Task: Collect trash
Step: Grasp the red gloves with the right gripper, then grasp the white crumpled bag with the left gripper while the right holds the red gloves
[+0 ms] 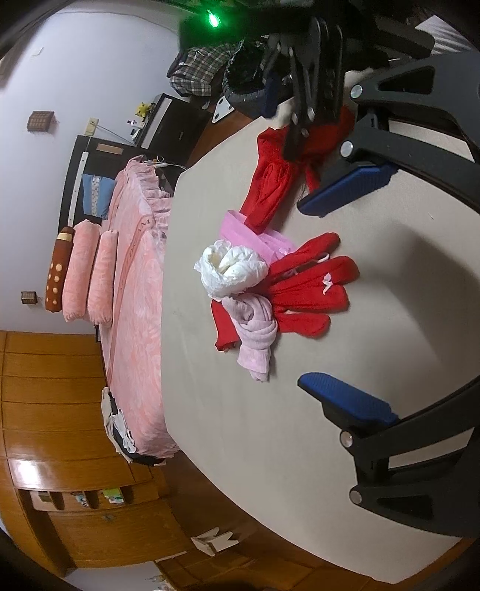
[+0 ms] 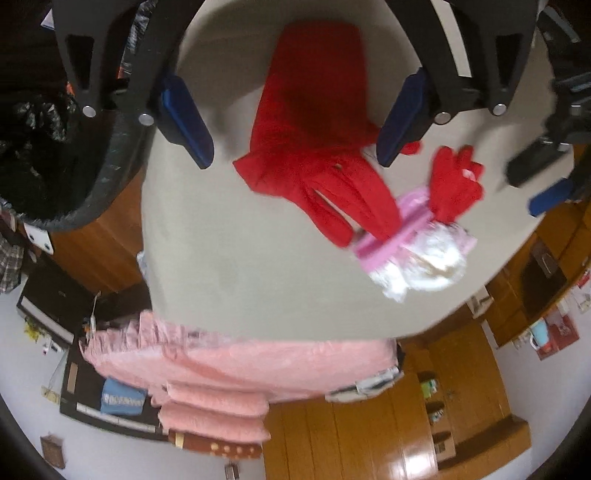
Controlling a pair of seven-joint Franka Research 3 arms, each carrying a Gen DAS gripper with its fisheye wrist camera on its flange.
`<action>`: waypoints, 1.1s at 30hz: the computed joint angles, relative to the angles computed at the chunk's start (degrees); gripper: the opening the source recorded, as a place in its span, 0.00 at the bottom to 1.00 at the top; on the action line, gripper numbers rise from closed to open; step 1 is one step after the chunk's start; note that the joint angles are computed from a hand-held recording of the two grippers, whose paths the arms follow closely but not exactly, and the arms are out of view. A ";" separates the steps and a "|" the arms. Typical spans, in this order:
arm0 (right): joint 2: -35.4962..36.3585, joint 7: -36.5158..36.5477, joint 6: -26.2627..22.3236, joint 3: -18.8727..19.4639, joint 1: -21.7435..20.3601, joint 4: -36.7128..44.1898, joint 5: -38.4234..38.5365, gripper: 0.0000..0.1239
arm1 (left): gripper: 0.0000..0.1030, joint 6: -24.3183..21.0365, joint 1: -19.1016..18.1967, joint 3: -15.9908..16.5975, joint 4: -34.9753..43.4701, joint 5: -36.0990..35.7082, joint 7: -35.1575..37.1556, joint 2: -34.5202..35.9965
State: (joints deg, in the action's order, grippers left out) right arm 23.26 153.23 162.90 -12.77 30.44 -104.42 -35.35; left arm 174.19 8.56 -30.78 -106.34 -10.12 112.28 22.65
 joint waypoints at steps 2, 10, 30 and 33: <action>1.01 -3.27 -0.12 2.08 -1.72 0.65 3.09 0.63 | 0.82 -0.21 -0.71 0.71 0.55 0.55 -0.45 0.24; 2.12 -9.82 4.10 0.47 -0.29 1.64 8.55 0.12 | 0.69 -1.70 -2.76 1.59 5.76 2.13 -1.48 3.35; -0.76 1.21 9.00 -9.12 5.81 1.10 -0.27 0.12 | 0.11 -5.54 -11.42 6.48 22.98 9.39 -5.20 14.53; -2.19 5.56 10.43 -12.07 8.21 -0.03 -4.38 0.12 | 0.11 -1.69 -8.45 3.44 18.09 8.23 -4.21 11.51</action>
State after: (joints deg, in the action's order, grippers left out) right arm 21.08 158.79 173.33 -24.84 38.65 -104.45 -39.73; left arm 172.50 0.10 -27.35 -88.24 -1.88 108.08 34.16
